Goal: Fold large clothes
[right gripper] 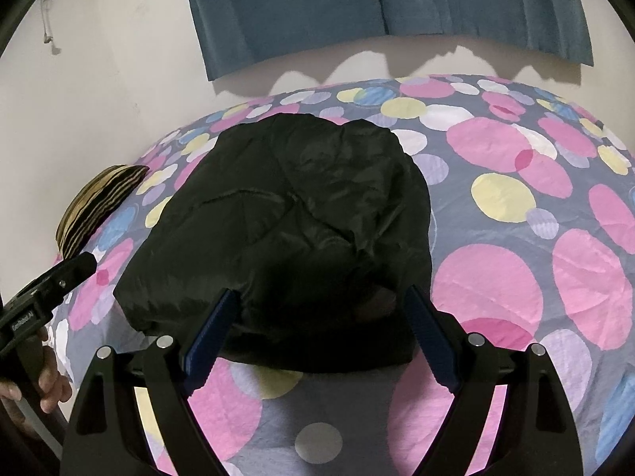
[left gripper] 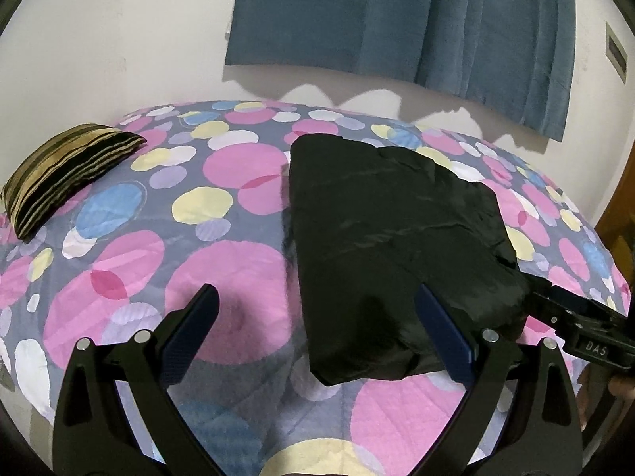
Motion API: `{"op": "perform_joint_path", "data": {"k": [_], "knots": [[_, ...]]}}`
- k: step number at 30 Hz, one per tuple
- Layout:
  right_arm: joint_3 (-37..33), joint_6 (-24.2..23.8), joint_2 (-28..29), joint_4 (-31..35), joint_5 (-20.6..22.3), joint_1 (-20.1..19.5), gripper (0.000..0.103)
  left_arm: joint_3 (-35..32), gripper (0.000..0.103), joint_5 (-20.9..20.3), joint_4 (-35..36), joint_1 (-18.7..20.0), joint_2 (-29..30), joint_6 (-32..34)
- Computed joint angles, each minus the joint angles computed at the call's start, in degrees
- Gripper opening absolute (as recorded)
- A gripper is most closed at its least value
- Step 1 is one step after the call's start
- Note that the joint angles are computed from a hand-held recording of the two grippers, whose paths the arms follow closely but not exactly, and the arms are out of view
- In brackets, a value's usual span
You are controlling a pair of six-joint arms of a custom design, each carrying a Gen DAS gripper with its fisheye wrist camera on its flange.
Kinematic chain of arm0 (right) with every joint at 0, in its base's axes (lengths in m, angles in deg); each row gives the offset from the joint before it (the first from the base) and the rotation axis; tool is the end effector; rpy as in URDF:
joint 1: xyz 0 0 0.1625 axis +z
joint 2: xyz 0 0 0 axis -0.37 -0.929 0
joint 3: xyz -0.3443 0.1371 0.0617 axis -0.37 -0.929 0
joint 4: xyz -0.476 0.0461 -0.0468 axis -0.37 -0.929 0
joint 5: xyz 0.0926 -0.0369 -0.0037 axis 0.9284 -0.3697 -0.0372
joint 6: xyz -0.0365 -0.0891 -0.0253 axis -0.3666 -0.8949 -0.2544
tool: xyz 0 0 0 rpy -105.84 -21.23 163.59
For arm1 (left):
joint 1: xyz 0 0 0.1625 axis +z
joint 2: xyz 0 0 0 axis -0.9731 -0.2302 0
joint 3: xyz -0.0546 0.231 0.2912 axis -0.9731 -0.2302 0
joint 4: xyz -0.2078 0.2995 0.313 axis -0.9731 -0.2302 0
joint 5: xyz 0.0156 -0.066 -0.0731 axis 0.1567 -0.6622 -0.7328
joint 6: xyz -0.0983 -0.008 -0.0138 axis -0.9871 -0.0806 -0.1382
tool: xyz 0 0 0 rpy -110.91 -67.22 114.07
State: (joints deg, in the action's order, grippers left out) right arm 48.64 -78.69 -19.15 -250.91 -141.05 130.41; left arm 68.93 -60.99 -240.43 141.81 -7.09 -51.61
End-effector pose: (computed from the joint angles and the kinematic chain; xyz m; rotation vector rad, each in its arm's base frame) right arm 0.3378 -0.7663 0.0861 0.2575 -2.4010 1.0225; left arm -0.1396 -0.7722 0.3481 0.4959 2.2715 -1.0207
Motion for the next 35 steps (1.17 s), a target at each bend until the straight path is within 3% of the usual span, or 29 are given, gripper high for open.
{"op": "perform_joint_path", "data": {"k": [22,23,29,35], "knots": [[-0.05,-0.04,0.30,0.51,-0.01,0.08,0.085,-0.93,0.101,1.93,1.30,-0.09,0.80,-0.37],[-0.04,-0.06,0.33,0.46,-0.05,0.11,0.085,-0.82,0.101,3.93,0.40,-0.23,1.13,-0.07],[-0.53,-1.23,0.75,-0.17,-1.08,0.26,0.085,-0.74,0.101,5.38,-6.92,-0.30,2.33,7.76],[-0.88,-5.62,1.24,-3.93,-3.94,0.96,0.085,-2.49,0.101,4.02,-2.20,0.53,1.87,1.11]]}}
